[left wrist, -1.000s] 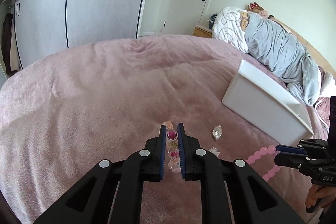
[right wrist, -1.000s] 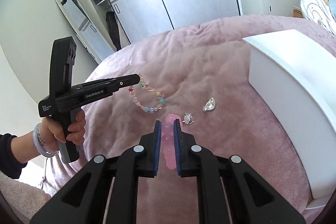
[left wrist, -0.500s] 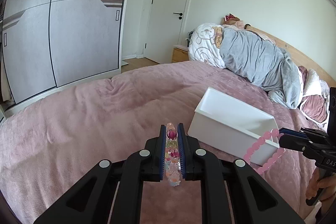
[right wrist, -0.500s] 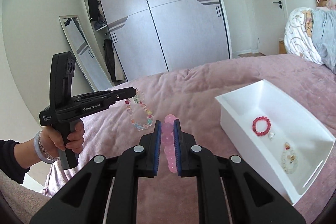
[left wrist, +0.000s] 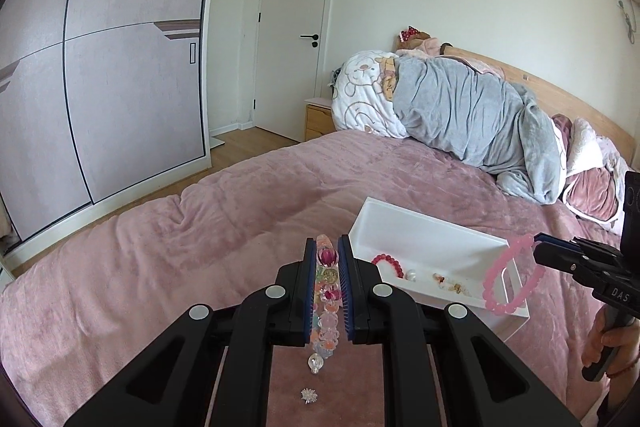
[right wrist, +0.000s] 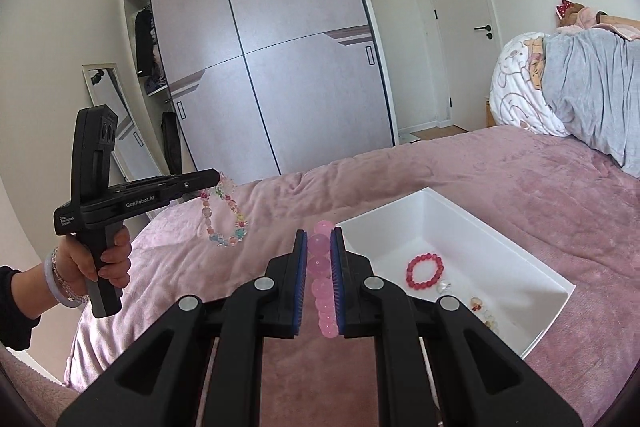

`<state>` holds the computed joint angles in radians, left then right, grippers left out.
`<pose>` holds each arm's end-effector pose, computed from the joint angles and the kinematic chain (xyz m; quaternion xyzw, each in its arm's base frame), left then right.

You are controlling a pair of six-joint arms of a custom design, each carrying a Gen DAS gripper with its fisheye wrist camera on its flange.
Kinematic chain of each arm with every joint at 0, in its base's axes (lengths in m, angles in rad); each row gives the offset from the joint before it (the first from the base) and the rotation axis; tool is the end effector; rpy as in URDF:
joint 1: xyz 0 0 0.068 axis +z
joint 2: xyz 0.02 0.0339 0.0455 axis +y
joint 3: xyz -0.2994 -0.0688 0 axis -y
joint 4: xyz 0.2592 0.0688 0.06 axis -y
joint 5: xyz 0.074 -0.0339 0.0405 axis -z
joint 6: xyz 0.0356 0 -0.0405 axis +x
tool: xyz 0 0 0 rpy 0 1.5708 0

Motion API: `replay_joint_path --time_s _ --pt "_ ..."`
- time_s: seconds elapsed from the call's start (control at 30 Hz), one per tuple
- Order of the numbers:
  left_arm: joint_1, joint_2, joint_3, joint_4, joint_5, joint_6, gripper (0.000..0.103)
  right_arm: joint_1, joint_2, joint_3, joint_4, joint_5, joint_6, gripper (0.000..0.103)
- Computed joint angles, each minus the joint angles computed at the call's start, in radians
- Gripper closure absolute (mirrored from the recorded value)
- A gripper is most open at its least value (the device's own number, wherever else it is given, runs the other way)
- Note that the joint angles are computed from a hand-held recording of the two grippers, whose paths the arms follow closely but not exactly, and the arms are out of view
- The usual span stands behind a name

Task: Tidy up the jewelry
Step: 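Lift and carry the multicolour bracelet and pink bracelet over the white box with both tools, then open the left tool releasing the multicolour bracelet while the right tool releases the pink bracelet into the box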

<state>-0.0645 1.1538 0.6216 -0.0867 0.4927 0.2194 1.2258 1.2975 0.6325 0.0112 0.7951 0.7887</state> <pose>0.2368 -0.0322 0.2463 0.2326 0.8375 -0.1817 0.4598 0.1114 0.2349 0.2289 -0.0120 0.8443 0.1595 0.5115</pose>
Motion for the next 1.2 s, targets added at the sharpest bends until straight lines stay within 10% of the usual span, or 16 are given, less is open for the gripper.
replay_joint_path --time_s 0.5,1.2 --pt "-0.302 0.293 0.159 0.13 -0.185 -0.078 0.087 -0.198 -0.17 -0.279 0.137 -0.097 0.028 0.091" --pt "-0.58 0.793 0.439 0.179 -0.417 -0.111 0.087 -0.478 0.087 -0.415 0.496 -0.355 -0.07 0.09"
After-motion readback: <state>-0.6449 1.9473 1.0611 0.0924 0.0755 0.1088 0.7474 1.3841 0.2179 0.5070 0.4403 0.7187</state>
